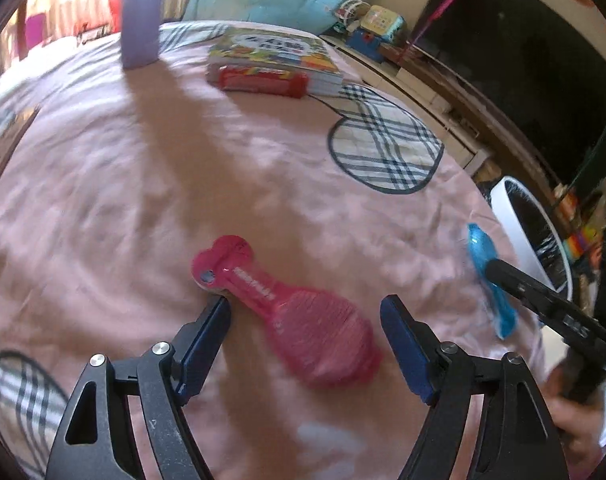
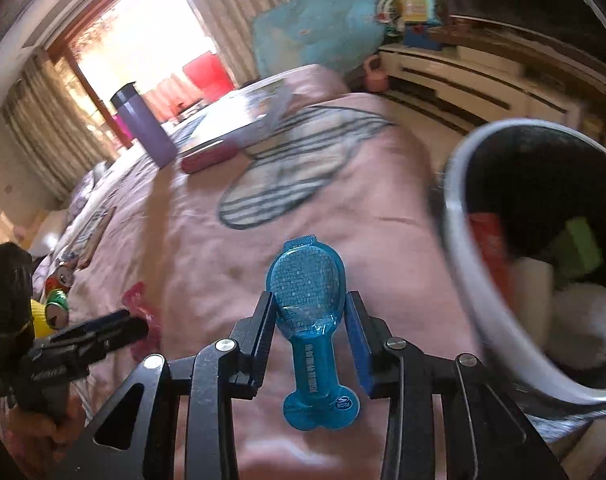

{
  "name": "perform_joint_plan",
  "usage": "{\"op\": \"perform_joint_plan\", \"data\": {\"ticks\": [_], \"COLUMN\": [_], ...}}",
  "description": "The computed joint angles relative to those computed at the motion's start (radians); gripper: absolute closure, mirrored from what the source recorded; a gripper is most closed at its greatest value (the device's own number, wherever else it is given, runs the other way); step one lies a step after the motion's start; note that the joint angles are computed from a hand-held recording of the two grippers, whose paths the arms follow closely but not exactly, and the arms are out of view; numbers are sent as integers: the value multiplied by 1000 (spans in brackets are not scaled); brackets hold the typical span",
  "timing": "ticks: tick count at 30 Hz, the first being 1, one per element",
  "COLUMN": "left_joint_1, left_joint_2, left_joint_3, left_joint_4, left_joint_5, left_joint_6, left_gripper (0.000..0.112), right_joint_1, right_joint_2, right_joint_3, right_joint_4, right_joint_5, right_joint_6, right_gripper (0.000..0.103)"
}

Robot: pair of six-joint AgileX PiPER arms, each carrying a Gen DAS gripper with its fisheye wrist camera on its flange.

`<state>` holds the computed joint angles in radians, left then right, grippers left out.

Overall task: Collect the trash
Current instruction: 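Grasp the pink plastic brush with the left gripper while the right grasps the blue brush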

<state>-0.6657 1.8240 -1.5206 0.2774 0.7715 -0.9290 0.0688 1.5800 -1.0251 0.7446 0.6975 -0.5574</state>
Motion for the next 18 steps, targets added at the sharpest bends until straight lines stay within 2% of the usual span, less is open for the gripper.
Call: {"op": "perform_joint_plan", "data": {"ticks": [1, 3, 5, 8, 12, 17, 18], "left_joint_1": [-12, -22, -33, -33, -43, -96, -107], "left_joint_2": [28, 70, 109, 105, 66, 63, 74], "left_joint_3": [-38, -91, -145, -138, -83, -91, -110], "left_joint_4": [19, 0, -4, -46, -18, 69, 86], "left_joint_5": [17, 12, 27, 2, -2, 74, 97], "left_joint_6": [5, 67, 118, 164, 123, 93, 90], "left_gripper": [38, 64, 73, 73, 63, 65, 69], "right_joint_1": [-16, -47, -66, -71, -83, -49, -28], "right_joint_2": [-4, -15, -27, -41, -45, -43, -52], "right_joint_3": [8, 34, 56, 79, 88, 85, 88], "right_joint_4": [11, 49, 86, 103, 132, 88, 55], "right_joint_5": [7, 19, 28, 23, 35, 8, -11], "right_joint_6": [-14, -51, -84, -101, -128, -110, -89], "right_gripper": [67, 67, 67, 66, 59, 57, 57]}}
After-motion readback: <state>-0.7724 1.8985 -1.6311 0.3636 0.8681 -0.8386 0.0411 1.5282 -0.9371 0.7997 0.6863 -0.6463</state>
